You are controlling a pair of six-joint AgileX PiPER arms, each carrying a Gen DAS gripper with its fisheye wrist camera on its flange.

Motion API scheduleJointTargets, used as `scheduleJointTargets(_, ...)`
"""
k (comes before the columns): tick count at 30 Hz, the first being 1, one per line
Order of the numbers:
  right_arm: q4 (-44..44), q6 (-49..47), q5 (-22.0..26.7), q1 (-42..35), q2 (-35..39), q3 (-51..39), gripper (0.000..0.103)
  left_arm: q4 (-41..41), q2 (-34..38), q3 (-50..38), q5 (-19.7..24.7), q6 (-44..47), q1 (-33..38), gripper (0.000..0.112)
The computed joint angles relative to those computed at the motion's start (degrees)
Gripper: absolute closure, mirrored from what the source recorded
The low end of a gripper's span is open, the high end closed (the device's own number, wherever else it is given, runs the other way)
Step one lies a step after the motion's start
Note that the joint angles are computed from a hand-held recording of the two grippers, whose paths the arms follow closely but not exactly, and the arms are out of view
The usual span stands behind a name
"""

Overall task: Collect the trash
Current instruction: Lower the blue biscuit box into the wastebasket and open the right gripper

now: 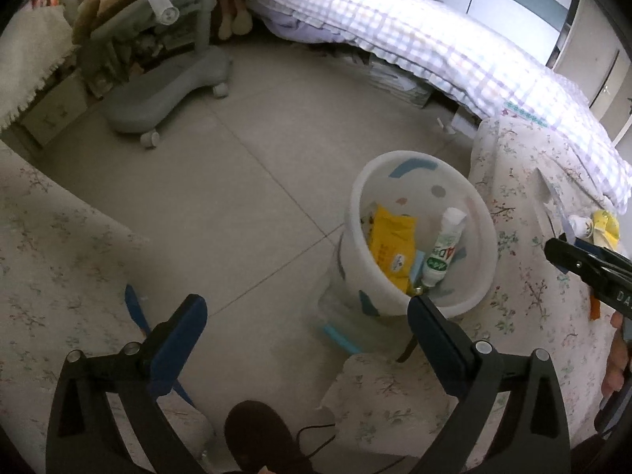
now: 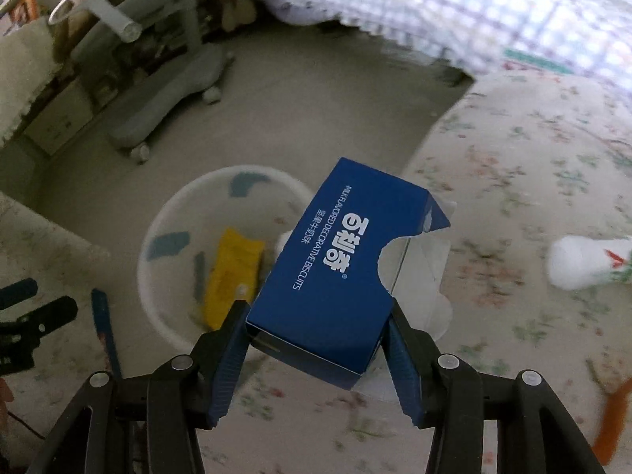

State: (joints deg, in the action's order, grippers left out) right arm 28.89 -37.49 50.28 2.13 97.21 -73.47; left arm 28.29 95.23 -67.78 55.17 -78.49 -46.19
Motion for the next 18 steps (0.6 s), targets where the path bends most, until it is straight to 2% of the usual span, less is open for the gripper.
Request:
scheduleJointTargets(11, 1.36, 0.61, -2.62, 6.13, 2.58, -0.10, 0.044, 0.65, -0.31, 0.50, 0.48, 0.11, -0.48, 0.010)
scheduleJointTargets(13, 2.39, -0.44, -2.26, 6.63, 3.14, -0.49, 0.030, 0.61, -0.32, 0.48, 0.47, 0.04, -0.48, 0.010)
scheduleJointTargets(14, 2.30, -0.17, -2.52, 6.98, 3.10, -0.45, 0.027, 0.57, -0.29, 0.38, 0.48, -0.01, -0.52, 0.010)
scheduleJointTargets(18, 1.63, -0.31, -3.38, 7.69, 2.38, 0.02, 0.027, 0.52, 0.01, -0.29, 0.70, 0.02, -0.91, 0.010)
